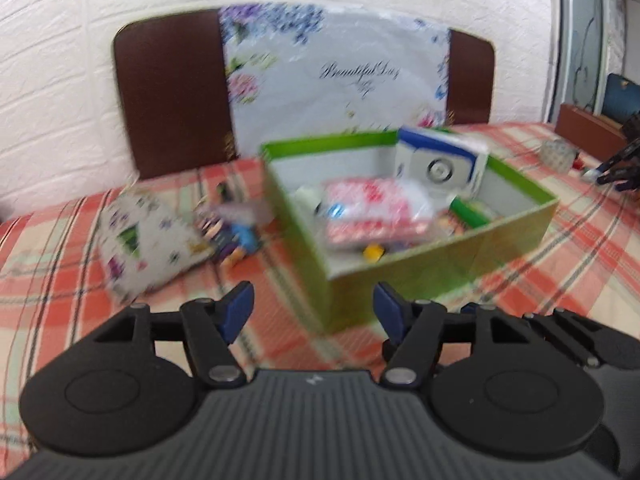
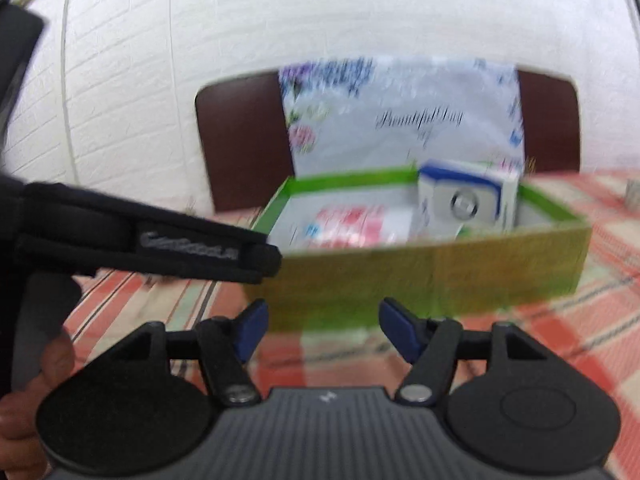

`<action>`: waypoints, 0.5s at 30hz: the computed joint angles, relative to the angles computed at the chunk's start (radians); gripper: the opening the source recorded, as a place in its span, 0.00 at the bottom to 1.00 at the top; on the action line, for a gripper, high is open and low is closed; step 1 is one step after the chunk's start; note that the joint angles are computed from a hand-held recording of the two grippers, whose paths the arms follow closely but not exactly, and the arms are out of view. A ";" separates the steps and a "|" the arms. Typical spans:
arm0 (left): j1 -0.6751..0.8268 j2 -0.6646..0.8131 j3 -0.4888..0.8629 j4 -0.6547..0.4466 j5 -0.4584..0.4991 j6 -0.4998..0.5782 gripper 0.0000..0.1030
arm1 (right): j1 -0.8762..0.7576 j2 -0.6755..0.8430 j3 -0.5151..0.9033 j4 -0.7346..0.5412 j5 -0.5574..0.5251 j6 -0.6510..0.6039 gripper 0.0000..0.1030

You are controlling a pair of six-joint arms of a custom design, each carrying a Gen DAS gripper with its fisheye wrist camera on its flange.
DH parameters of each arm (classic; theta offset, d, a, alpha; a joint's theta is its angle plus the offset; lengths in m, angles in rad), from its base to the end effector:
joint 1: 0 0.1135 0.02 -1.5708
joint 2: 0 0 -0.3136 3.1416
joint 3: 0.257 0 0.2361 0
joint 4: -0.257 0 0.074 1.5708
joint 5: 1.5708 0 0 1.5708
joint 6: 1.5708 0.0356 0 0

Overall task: Organize objects
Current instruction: 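Carry the bag with the left gripper and release it into the green box, then move the right gripper to the floral cloth pouch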

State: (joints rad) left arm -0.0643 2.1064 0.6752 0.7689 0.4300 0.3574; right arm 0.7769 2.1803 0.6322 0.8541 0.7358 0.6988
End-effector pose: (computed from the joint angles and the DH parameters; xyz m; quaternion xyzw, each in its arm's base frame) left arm 0.3534 -0.0376 0.1000 0.2753 0.8389 -0.1271 0.4521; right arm 0.2605 0.2226 0.0795 0.1196 0.8502 0.0255 0.5121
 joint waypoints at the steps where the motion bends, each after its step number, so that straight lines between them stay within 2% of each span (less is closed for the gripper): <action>1: 0.012 0.012 0.000 0.000 -0.026 0.009 0.66 | -0.008 -0.001 0.033 -0.069 -0.041 0.019 0.62; 3: 0.040 0.041 0.017 -0.021 -0.075 0.016 0.66 | -0.016 0.008 0.094 -0.176 -0.095 0.030 0.64; 4: 0.055 0.055 0.036 -0.047 -0.092 0.015 0.66 | -0.009 0.014 0.120 -0.208 -0.081 0.012 0.68; 6: 0.092 0.088 0.078 -0.093 -0.119 0.007 0.67 | 0.000 0.022 0.165 -0.268 -0.076 -0.014 0.68; 8: 0.141 0.110 0.092 -0.078 -0.082 -0.003 0.69 | 0.009 0.029 0.200 -0.309 -0.069 -0.021 0.69; 15: 0.229 0.158 0.176 -0.100 -0.079 -0.021 0.71 | 0.044 0.092 0.340 -0.381 -0.090 -0.093 0.69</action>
